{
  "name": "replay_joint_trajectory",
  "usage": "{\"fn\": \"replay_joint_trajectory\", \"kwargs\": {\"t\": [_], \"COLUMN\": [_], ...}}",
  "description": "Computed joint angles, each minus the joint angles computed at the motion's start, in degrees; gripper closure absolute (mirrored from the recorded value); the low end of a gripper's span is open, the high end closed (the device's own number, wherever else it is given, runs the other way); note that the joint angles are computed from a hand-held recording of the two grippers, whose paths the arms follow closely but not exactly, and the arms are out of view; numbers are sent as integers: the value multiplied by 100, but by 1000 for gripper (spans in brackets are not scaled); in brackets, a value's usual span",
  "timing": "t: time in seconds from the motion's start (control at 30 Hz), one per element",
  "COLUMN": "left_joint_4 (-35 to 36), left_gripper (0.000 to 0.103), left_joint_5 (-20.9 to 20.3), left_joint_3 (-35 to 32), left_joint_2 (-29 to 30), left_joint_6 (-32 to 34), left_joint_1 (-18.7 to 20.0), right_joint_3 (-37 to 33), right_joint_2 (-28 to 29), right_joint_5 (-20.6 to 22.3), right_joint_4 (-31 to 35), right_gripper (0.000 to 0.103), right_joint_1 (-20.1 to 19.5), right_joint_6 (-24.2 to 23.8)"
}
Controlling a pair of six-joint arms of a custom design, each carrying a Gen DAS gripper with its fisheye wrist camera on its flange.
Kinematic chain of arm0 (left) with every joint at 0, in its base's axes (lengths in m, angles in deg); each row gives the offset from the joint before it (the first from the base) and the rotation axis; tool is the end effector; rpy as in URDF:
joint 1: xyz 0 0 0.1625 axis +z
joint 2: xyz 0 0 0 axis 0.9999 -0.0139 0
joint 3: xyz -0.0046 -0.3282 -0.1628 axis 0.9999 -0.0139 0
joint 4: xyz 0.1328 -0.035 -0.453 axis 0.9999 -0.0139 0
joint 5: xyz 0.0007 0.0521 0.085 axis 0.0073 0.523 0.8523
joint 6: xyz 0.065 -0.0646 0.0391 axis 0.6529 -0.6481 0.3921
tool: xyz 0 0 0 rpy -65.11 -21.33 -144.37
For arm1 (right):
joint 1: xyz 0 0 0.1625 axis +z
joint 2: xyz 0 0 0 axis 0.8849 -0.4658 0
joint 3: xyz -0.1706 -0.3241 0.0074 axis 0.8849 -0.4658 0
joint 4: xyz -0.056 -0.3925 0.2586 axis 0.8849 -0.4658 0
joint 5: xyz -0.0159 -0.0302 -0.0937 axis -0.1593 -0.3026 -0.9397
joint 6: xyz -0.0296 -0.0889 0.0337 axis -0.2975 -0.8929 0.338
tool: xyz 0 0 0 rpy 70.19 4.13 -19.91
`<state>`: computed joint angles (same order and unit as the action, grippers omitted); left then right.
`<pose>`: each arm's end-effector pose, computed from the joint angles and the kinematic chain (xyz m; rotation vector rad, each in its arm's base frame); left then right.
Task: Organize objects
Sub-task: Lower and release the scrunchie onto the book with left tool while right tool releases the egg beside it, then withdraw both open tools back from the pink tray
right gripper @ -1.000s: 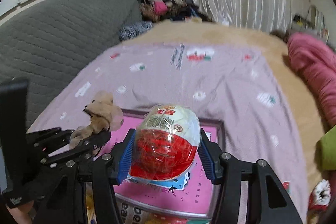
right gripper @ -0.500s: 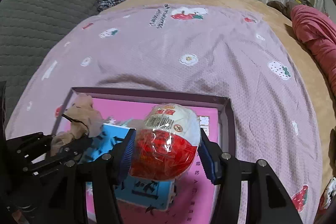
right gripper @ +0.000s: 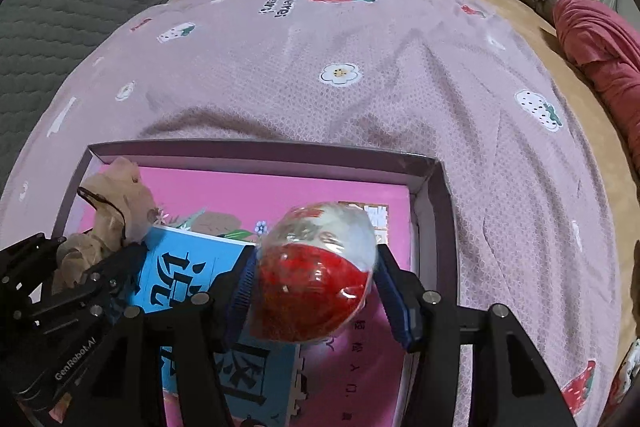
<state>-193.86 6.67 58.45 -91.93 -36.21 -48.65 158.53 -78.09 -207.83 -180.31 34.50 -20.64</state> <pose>-0.2559 -0.4918 0.0519 0.3479 2.3243 -0.5543 0.1334 -0.4994 0.1775 0.3866 -2.3738 0.5291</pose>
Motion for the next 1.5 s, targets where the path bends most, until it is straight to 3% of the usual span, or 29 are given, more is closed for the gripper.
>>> {"fn": "replay_joint_trajectory", "kwargs": {"t": [0.1, 0.17, 0.33, 0.47, 0.6, 1.03, 1.17, 1.5], "left_joint_4": [120, 141, 495, 752, 750, 1013, 1420, 2308], "left_gripper": [52, 40, 25, 20, 18, 16, 8, 5], "left_joint_5": [5, 45, 253, 329, 82, 298, 274, 81], "left_joint_3": [-7, 18, 67, 72, -18, 147, 214, 542], "left_joint_2": [-32, -110, -347, -477, -439, -722, -962, -1756], "left_joint_6": [-47, -58, -314, -413, -312, -663, -933, -1689], "left_joint_1": [-46, -94, -237, -363, -334, -550, -718, -1376], "right_joint_3": [-26, -7, 55, 164, 241, 434, 526, 866], "right_joint_2": [26, -31, -233, -450, -708, -1094, -1303, -2113], "right_joint_5": [-79, -26, 76, 3, -77, -193, -182, -417], "right_joint_4": [-2, -24, 15, 77, 338, 432, 599, 1060], "right_gripper": [29, 28, 23, 20, 18, 17, 9, 3], "right_joint_1": [24, 37, 133, 294, 456, 665, 745, 1392], "right_joint_6": [-2, 4, 97, 113, 250, 230, 389, 404]}}
